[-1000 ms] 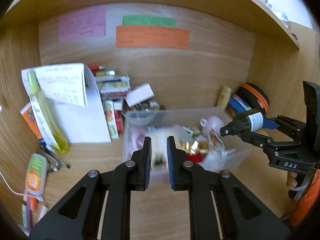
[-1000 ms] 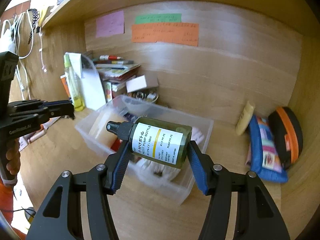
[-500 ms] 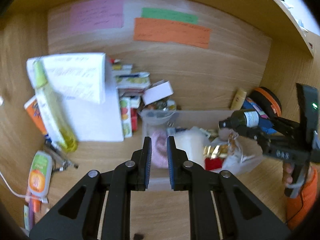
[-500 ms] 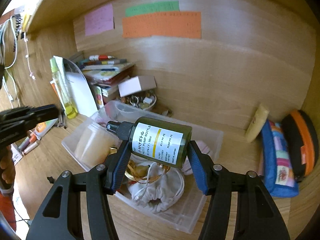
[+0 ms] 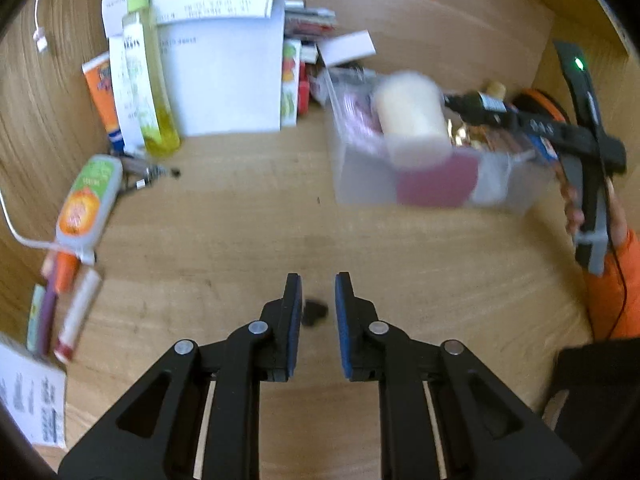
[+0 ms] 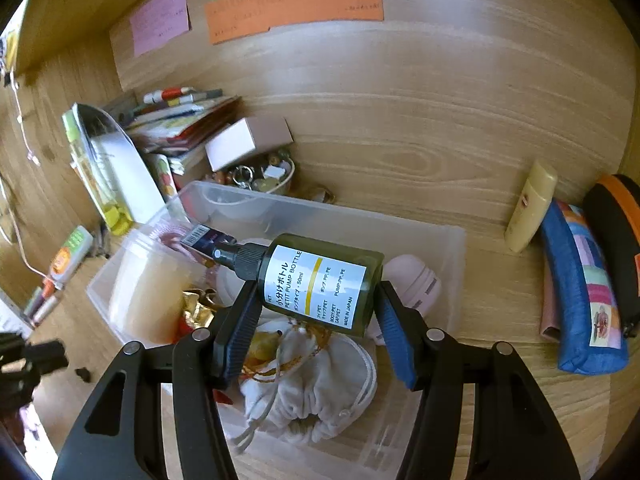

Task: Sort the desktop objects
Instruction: 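Lower the green bottle into the box and open the right tool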

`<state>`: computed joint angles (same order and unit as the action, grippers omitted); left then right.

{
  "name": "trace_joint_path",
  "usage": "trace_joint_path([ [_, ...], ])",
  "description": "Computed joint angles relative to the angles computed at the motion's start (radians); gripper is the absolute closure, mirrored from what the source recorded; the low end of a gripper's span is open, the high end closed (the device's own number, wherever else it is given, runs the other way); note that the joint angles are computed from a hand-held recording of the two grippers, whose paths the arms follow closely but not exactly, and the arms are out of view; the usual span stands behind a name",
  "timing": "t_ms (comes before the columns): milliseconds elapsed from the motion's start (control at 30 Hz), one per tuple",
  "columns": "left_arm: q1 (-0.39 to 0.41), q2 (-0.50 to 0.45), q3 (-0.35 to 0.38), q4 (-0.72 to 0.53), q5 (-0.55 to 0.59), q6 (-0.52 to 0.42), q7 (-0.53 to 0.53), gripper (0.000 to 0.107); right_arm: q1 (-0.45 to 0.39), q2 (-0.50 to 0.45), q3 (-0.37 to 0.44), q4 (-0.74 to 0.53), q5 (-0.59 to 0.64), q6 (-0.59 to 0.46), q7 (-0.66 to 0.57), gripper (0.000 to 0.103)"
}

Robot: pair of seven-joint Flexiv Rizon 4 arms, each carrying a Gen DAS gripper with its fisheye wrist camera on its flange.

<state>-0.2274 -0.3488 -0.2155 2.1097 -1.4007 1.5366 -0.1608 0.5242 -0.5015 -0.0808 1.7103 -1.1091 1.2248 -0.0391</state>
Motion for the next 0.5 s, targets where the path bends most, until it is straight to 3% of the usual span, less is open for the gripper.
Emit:
trace_joint_path([
  [100,-0.011,0.003,-0.002,0.02,-0.005,0.013,0.009,0.077,0.004,-0.016,0.01,-0.015,0.023,-0.024,-0.029,0.049],
  [200,-0.02,-0.011,0.0,0.021,0.023,0.042,-0.016,0.077,0.019,-0.022,0.003,-0.023,0.022,-0.049,-0.04,0.049],
  [500,0.034,-0.056,0.001,0.009,0.279,0.031,-0.224,0.077,0.017,-0.036,0.01,-0.033,0.044,-0.047,-0.071,0.048],
])
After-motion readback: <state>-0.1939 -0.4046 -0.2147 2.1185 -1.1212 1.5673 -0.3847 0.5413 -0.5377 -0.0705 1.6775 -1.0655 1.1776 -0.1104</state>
